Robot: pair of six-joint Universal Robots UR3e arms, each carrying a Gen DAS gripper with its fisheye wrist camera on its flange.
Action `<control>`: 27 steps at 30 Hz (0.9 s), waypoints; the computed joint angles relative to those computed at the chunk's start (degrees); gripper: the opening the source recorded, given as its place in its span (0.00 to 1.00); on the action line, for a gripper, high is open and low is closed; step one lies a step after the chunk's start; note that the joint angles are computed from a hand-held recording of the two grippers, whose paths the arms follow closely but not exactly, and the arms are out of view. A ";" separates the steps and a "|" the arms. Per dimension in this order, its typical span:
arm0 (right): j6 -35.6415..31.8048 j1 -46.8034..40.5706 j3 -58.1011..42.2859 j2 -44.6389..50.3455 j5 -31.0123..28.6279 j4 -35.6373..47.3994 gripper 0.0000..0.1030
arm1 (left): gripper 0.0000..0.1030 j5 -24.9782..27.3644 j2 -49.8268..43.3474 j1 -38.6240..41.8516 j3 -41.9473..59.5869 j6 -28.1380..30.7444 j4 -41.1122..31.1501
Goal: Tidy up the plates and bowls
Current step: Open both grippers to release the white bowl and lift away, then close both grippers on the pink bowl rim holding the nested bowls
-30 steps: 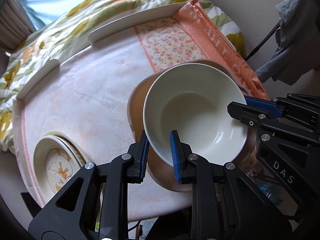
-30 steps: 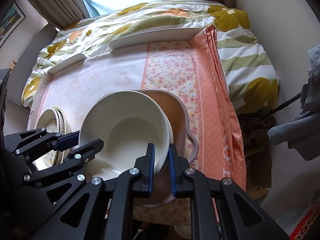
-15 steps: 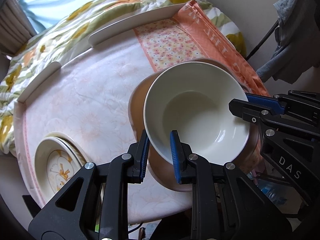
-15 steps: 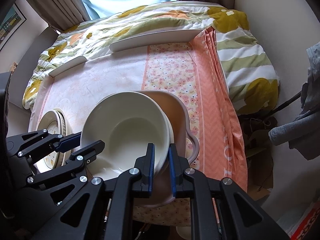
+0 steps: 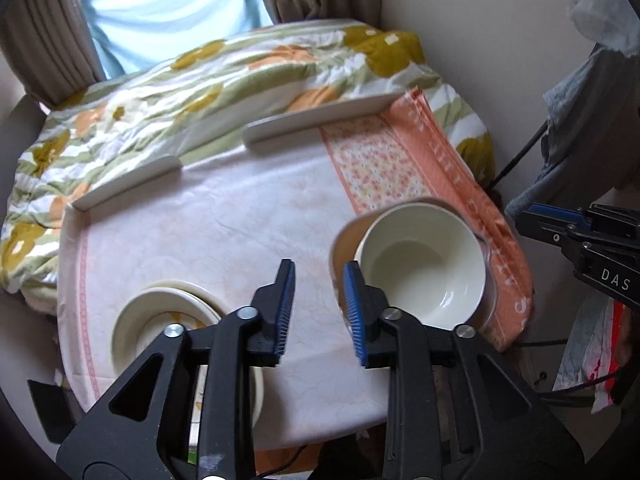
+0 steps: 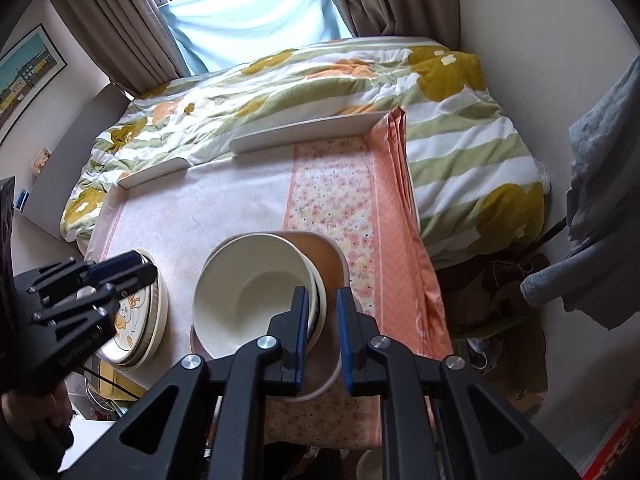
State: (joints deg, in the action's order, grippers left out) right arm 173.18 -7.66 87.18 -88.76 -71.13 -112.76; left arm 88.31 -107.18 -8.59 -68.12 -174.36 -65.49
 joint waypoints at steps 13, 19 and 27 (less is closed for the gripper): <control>-14.02 0.63 -2.20 -3.85 -8.12 9.65 1.00 | 1.00 -10.17 10.08 7.22 -14.92 11.07 -0.22; -14.02 3.25 -1.57 2.90 -10.93 10.44 0.99 | 0.96 -8.20 1.97 3.56 -12.45 8.40 -1.96; -13.30 4.69 -4.25 11.05 -11.71 10.24 0.78 | 0.90 -4.90 -7.07 0.65 -5.37 7.17 -7.29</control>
State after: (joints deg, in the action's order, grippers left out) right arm 159.88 -2.97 82.93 -77.71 -82.84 -102.52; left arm 83.41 -114.24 -7.94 -73.50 -167.19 -72.78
